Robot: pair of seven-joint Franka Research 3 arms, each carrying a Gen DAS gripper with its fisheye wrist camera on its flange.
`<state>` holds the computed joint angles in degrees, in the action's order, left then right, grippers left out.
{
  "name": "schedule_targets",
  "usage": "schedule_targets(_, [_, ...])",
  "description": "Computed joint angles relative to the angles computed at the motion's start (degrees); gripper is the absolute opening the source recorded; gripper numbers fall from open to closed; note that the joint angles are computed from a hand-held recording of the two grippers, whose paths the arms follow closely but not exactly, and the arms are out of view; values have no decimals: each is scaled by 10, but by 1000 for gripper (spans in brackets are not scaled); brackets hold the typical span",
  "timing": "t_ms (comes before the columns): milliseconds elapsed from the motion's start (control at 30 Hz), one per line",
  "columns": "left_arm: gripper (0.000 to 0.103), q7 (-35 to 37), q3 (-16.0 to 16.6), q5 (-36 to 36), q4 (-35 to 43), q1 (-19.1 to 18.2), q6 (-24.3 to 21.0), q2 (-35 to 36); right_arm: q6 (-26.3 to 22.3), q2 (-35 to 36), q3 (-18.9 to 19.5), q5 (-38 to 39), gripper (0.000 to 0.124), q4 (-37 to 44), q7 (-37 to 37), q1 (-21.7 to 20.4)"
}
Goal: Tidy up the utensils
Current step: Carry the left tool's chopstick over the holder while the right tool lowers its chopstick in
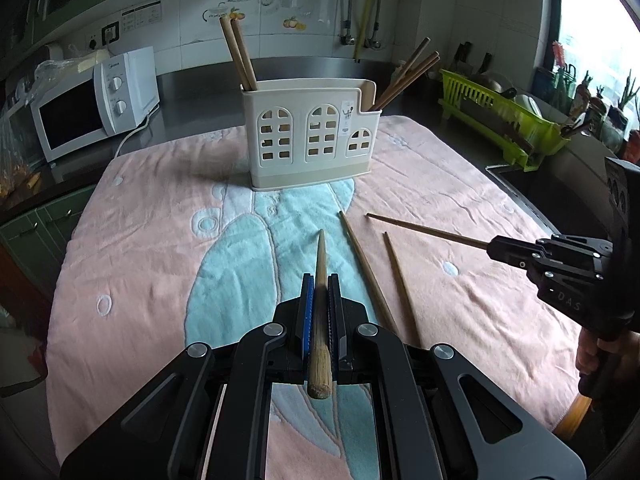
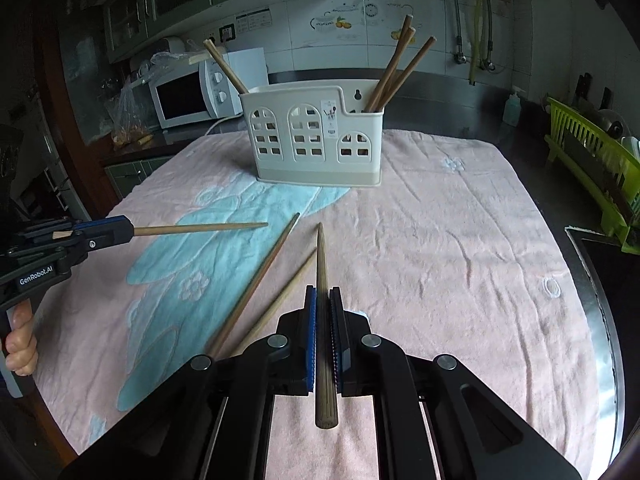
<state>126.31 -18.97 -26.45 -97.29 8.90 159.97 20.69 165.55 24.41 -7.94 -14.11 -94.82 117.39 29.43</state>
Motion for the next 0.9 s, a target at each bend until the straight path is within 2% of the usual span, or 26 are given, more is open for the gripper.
schedule_targets(133, [5, 0, -2, -4, 19, 2, -6, 7, 17, 6, -9, -4, 6, 13, 8, 6])
schedule_targets(333, [5, -2, -6, -10, 61, 5, -19, 24, 9, 19, -18, -10, 6, 51, -2, 10])
schedule_targets(533, [5, -10, -7, -5, 100, 2, -28, 40, -8, 24, 22, 25, 6, 94, -67, -25])
schedule_targets(800, [5, -32, -7, 16, 171, -5, -40, 65, -77, 40, 75, 107, 6, 188, -196, -74])
schedule_targets(900, [5, -44, -8, 24, 222, -10, -51, 83, -117, 56, 69, 115, 6, 244, -220, -75])
